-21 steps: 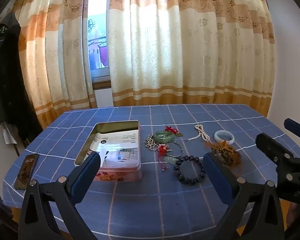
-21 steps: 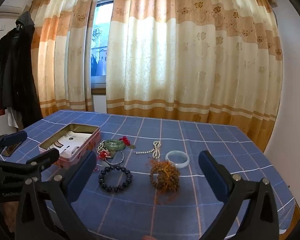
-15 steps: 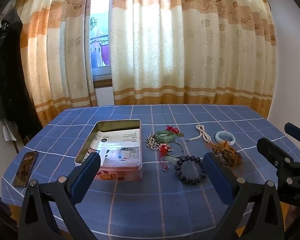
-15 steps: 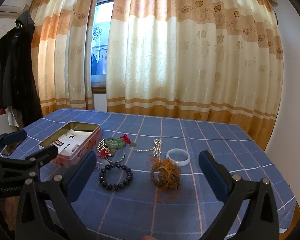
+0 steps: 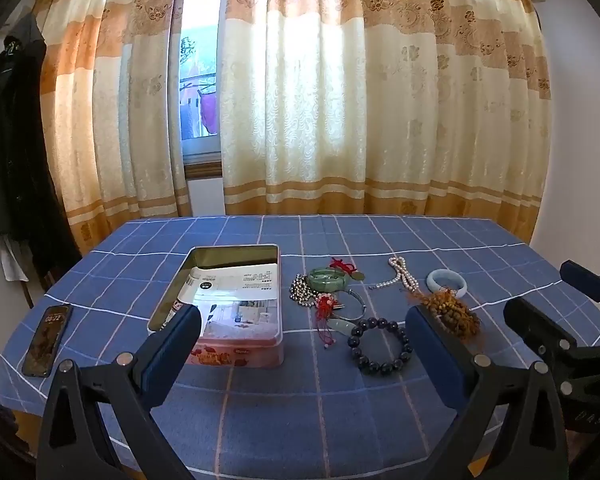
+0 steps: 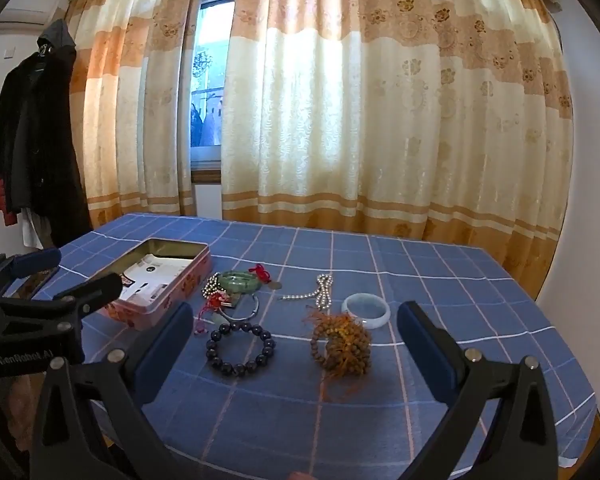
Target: Organize jewelry
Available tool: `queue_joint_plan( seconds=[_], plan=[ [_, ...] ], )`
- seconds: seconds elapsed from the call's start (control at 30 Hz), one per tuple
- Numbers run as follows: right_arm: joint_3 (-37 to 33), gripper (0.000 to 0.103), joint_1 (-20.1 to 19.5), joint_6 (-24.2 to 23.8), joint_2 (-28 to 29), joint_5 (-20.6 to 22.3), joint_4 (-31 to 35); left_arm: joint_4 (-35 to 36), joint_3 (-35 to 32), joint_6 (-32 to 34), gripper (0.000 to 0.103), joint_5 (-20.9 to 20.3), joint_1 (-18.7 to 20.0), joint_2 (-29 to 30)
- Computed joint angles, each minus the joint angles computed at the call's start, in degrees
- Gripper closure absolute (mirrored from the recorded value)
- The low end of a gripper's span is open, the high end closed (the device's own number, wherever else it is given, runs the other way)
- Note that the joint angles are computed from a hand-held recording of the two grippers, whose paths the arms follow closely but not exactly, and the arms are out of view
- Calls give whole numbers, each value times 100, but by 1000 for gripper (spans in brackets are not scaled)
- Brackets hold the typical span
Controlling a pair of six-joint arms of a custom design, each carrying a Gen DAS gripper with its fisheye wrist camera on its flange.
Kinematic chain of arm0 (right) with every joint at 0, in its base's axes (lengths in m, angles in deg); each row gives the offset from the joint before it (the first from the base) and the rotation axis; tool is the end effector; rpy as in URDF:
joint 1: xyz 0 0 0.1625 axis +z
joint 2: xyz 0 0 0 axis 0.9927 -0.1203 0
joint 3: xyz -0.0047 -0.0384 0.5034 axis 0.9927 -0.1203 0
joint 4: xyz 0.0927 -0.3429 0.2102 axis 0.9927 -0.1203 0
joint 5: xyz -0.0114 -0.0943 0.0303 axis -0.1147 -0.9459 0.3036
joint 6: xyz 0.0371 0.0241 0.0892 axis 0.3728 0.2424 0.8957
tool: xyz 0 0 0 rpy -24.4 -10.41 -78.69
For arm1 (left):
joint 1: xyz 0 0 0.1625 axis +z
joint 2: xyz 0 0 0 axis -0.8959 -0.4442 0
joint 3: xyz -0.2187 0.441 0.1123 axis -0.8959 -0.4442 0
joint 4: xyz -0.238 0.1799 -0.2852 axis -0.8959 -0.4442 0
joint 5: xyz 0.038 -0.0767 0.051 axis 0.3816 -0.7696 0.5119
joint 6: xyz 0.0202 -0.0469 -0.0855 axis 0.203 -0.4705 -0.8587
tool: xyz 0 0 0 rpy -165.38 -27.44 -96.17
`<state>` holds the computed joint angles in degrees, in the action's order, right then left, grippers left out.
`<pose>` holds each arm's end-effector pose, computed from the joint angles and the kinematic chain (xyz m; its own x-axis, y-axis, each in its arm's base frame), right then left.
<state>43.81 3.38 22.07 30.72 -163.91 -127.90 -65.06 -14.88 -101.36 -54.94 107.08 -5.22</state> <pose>0.0828 -0.7136 0.3763 -0.6681 -0.1620 0.7262 -0.7335 0.3074 -0.6062 -0.4430 -0.7178 0.0300 -0.7080 0.0557 -0.7041 0.6614 0.4021 -0.6332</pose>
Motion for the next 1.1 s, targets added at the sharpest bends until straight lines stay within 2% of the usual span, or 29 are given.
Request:
queue_joint_plan(
  seconds=[0.27, 1.1],
  plan=[
    [18, 0, 25, -27, 44, -106, -172, -60, -39, 77, 1, -101, 8, 30],
    [34, 0, 5, -30, -35, -66, 10, -296, 173, 110, 1, -86, 18, -81]
  ],
)
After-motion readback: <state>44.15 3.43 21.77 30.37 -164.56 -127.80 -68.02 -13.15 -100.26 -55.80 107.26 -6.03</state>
